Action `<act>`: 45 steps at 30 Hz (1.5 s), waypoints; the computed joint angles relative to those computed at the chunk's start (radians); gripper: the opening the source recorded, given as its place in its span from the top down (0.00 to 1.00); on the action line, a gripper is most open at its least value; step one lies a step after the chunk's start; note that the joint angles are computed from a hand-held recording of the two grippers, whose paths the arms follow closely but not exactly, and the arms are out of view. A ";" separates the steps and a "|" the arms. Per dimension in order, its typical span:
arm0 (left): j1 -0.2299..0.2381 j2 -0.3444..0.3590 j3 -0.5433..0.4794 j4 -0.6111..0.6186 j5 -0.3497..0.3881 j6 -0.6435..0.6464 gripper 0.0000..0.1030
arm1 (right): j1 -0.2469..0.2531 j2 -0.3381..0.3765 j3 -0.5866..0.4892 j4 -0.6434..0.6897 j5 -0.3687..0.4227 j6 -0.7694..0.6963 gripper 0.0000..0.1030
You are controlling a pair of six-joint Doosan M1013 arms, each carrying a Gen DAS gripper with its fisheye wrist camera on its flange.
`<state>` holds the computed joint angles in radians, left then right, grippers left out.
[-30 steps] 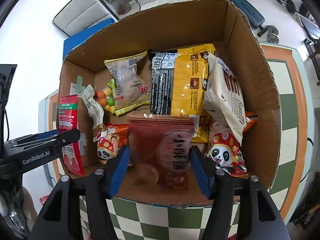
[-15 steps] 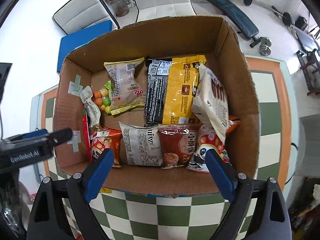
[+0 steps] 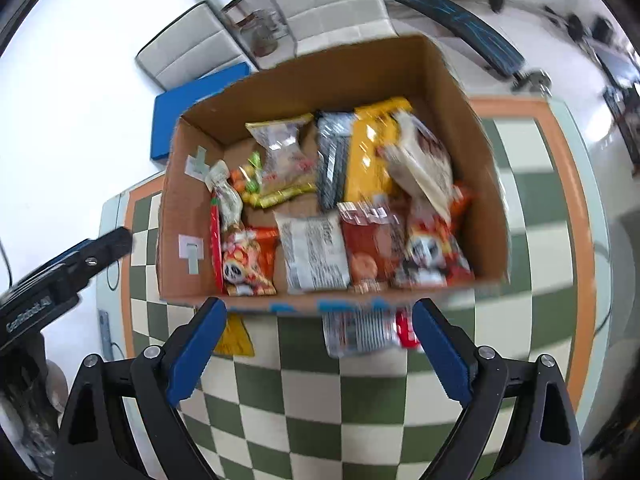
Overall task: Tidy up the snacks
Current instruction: 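Withdraw both tools from the box and move them back over the table, then grasp the white red-label pouch with the right tool while the left tool grasps the yellow bag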
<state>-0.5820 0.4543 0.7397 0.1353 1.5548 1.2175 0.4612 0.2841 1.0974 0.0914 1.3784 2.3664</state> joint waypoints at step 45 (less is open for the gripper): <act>0.095 -0.224 0.560 -0.149 -0.203 -0.145 0.17 | 0.024 -0.042 0.317 0.219 -0.160 -0.250 0.80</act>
<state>-0.4866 0.2304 1.2996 -0.0133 1.3519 1.0726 0.4856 0.2420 1.4147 0.3105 1.2187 2.1169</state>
